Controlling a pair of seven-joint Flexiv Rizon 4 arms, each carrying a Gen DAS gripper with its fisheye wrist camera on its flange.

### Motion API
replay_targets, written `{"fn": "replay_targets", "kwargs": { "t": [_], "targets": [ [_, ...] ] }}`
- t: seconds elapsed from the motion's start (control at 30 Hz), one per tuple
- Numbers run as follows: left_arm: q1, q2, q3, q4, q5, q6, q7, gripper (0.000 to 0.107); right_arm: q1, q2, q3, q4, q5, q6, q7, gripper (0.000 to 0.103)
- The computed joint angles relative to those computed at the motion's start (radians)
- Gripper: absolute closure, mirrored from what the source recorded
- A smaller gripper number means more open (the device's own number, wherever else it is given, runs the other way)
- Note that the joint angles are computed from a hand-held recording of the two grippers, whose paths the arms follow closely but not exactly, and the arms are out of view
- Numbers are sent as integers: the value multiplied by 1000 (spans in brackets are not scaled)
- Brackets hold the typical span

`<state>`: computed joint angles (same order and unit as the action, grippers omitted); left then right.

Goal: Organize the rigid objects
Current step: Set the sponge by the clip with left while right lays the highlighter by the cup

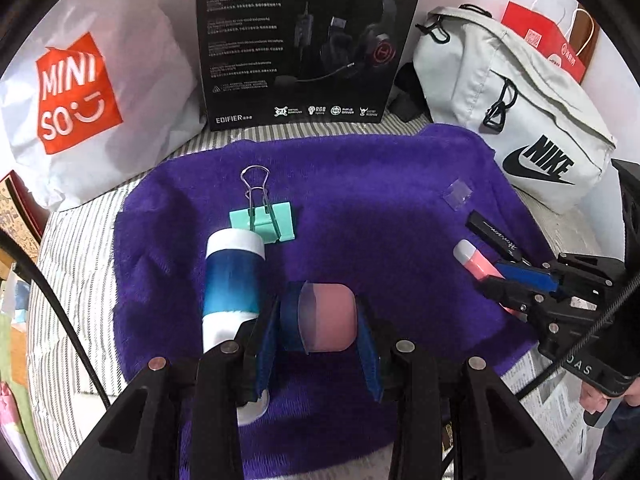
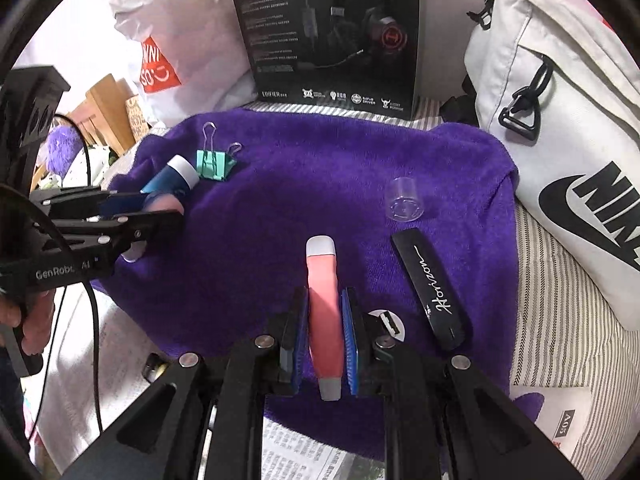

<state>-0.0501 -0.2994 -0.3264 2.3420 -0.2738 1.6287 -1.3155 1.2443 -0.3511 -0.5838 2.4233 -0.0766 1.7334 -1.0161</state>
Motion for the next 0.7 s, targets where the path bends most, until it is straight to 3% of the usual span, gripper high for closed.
{"fn": "replay_targets", "kwargs": {
  "t": [0.1,0.33,0.43,0.6,0.7],
  "targets": [
    [-59,-22,68,-37,25,-19,-12,72,0,-3,-2,-4,-13,-7,-14,86],
    [-88,-67,107,-90,37,-52,-14,72,-17,-5,17,-9,-36,-10,-40,86],
    [-155,-77,186,-115,76,-64,-38,72,-46,-4,49,-18,-50,-17,-41,86],
    [-147,-78,182,-120,87,-69,-31,72,-101,-4,102,-33,-84,-45,-26,86],
    [-144,-78,180,-119,95,-66,-21,72,-73,-7,66,-20,-106,-30,-19,86]
  ]
}}
